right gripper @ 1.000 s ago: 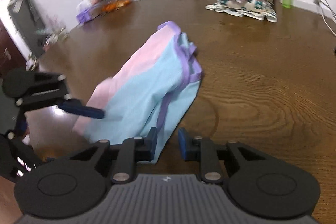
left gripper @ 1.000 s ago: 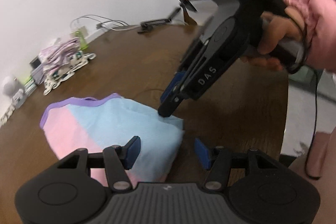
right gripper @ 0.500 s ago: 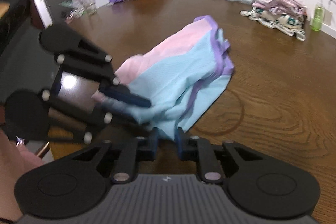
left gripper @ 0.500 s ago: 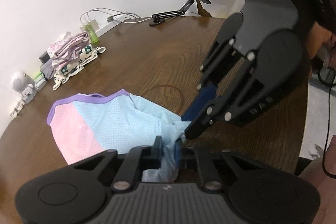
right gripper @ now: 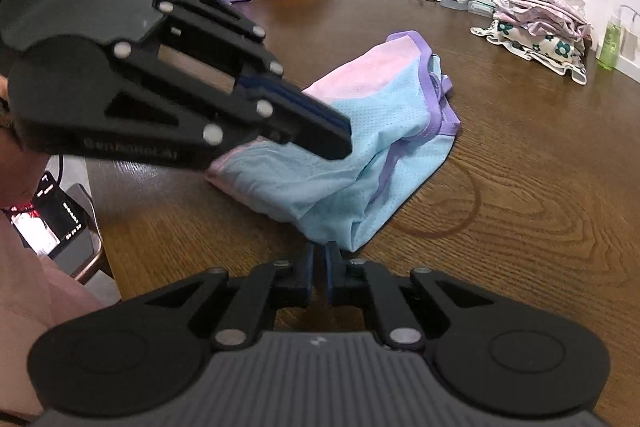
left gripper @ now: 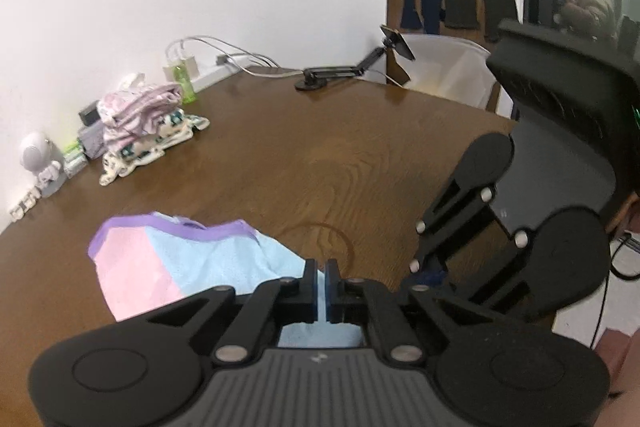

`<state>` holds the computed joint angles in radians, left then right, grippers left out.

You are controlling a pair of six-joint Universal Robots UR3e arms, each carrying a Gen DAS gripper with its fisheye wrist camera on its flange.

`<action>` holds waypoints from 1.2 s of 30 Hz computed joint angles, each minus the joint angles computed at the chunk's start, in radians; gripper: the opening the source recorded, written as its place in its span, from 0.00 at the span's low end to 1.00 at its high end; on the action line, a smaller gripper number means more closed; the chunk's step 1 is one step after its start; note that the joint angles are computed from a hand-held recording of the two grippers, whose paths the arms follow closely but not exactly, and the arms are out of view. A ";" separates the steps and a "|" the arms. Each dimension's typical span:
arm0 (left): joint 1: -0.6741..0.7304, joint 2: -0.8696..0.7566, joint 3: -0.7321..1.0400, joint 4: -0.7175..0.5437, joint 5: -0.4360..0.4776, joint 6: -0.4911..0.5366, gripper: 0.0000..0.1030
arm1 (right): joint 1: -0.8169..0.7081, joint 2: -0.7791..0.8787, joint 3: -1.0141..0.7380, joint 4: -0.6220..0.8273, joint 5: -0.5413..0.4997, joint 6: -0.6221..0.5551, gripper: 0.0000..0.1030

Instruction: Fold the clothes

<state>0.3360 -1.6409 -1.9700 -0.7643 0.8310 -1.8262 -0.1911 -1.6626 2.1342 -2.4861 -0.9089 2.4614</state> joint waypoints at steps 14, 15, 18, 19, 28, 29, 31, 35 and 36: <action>-0.004 0.007 -0.204 0.299 0.117 0.116 0.04 | 0.050 0.078 -0.035 -0.149 -0.053 0.043 0.28; -0.002 0.002 -0.192 0.286 0.111 0.113 0.03 | 0.055 0.085 -0.041 -0.145 -0.059 0.045 0.28; 0.013 -0.004 -0.128 0.194 0.077 0.086 0.03 | 0.061 0.084 -0.034 -0.144 -0.067 0.048 0.12; 0.019 -0.006 -0.102 0.160 0.063 0.071 0.03 | 0.053 0.076 -0.031 -0.128 -0.058 0.048 0.04; 0.019 -0.008 0.024 0.008 -0.001 0.024 0.03 | 0.040 0.007 0.022 -0.093 -0.048 0.024 0.02; 0.006 -0.013 0.027 0.003 0.010 0.035 0.02 | 0.042 0.002 0.025 -0.092 -0.051 0.022 0.02; -0.019 -0.017 0.022 -0.012 0.030 0.065 0.02 | 0.052 0.000 0.031 -0.105 -0.059 0.030 0.02; -0.044 -0.017 0.002 -0.040 0.041 0.103 0.02 | 0.082 0.007 0.022 -0.116 -0.091 0.048 0.02; -0.046 -0.018 -0.001 -0.042 0.040 0.104 0.03 | 0.091 0.008 0.017 -0.115 -0.102 0.051 0.02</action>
<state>0.2896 -1.6593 -1.9705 -0.8065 0.8713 -1.7218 -0.1006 -1.6541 2.1507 -2.6007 -1.0106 2.5121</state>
